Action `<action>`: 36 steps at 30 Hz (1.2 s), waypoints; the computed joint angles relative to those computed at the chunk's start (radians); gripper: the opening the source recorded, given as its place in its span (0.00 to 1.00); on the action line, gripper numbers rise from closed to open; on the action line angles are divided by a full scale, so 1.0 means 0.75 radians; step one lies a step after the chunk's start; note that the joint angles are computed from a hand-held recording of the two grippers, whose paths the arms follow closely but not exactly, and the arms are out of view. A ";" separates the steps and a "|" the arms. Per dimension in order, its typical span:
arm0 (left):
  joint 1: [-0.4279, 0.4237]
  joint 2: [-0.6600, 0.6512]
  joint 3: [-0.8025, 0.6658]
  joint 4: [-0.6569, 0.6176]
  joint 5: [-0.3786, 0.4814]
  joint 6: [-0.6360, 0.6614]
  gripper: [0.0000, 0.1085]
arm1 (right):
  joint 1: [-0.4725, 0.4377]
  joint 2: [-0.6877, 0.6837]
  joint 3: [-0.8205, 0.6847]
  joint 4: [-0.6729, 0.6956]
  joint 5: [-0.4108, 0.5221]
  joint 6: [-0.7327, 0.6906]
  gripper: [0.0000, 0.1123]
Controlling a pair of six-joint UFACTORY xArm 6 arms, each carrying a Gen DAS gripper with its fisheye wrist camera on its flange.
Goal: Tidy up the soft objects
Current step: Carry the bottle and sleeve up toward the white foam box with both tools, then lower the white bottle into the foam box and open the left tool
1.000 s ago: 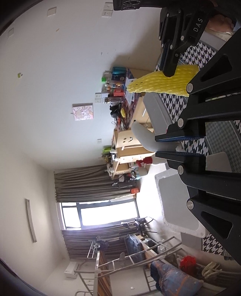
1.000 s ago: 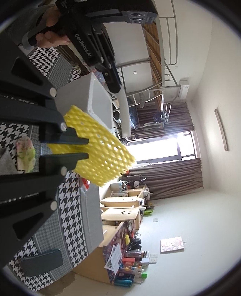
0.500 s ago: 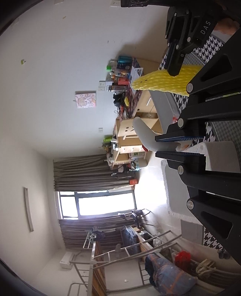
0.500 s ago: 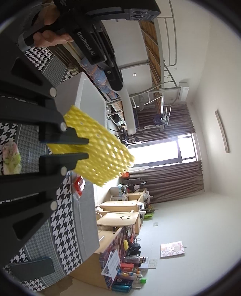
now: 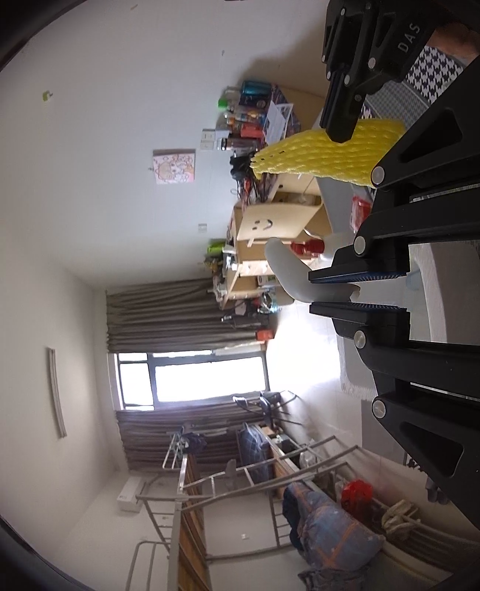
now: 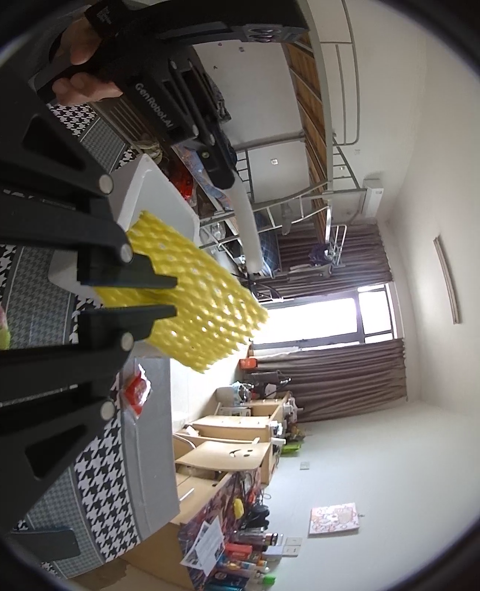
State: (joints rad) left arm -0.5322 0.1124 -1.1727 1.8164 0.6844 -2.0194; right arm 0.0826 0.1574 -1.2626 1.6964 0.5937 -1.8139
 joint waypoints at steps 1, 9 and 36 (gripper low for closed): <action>0.002 0.001 0.002 -0.010 0.015 0.005 0.10 | 0.006 0.008 -0.011 -0.012 0.001 0.011 0.09; 0.046 0.001 0.009 -0.077 0.018 0.020 0.10 | 0.036 0.051 -0.072 -0.088 0.015 0.088 0.09; 0.220 0.161 -0.116 -0.383 -0.246 0.233 0.17 | 0.106 0.135 -0.174 -0.284 -0.054 0.276 0.09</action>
State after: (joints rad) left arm -0.3671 0.2333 -1.2593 1.5288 0.5003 -1.8445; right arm 0.1619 0.2589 -1.3929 1.4837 0.5532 -1.6071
